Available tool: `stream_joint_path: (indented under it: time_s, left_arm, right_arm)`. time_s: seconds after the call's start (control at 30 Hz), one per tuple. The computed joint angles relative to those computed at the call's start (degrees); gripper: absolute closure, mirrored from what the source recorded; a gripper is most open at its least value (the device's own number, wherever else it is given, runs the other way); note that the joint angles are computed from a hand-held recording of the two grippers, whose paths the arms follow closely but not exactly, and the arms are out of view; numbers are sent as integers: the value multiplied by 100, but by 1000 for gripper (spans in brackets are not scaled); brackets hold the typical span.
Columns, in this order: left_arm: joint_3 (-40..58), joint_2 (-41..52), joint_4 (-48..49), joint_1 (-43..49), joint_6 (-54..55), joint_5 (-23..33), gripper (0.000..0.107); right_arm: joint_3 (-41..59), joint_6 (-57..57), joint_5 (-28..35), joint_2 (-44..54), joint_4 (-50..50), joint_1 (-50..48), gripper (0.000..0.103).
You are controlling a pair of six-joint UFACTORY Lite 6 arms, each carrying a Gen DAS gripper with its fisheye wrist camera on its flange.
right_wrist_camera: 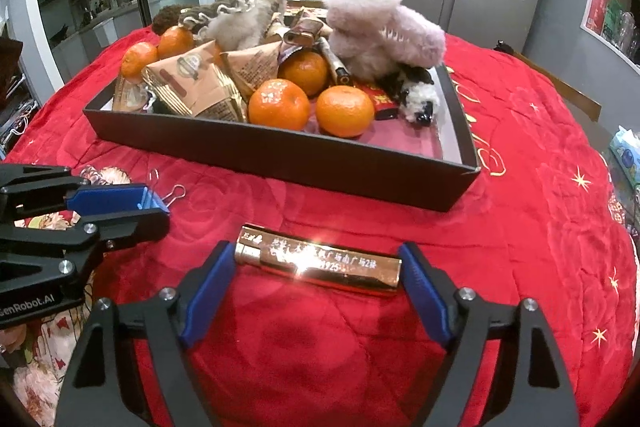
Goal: Organize objects
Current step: 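Grasp the blue binder clip with the left tool while the right tool grasps the gold box, then carry the binder clip with the left tool while the right tool carries the gold box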
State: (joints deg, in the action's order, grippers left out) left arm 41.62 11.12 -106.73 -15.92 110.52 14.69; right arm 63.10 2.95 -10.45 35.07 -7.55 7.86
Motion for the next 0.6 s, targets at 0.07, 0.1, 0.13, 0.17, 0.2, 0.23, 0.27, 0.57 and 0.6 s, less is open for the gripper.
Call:
stream_joint_path:
  time_s: [0.07,0.1,0.13,0.17,0.2,0.23,0.27,0.57,0.6]
  left_arm:
    - [-3,2,-2,8,1,12,83]
    - [-6,0,16,20,-10,22,83]
    - [-9,-3,15,20,-12,24,83]
    - [-9,-3,15,20,-12,24,83]
    - [-9,-3,15,20,-12,24,83]
    - [-3,3,19,21,-9,23,83]
    - [-3,3,19,21,-9,23,83]
    - [-56,-136,69,4,-66,-11,83]
    - [-73,-168,68,-5,-73,-23,83]
  right_arm:
    - [-2,1,-11,3,-8,-6,20]
    - [-7,-31,-25,6,16,-10,20]
    - [-2,-30,-28,11,12,-13,21]
    - [1,-11,-33,14,-8,-16,21]
    - [-24,3,-51,-2,-26,-21,21]
    - [-49,27,-74,-17,-58,-30,21]
    - [-65,34,-87,-28,-76,-35,21]
    - [-322,-383,-254,-253,313,39,21]
    - [-359,-350,-274,-288,278,45,21]
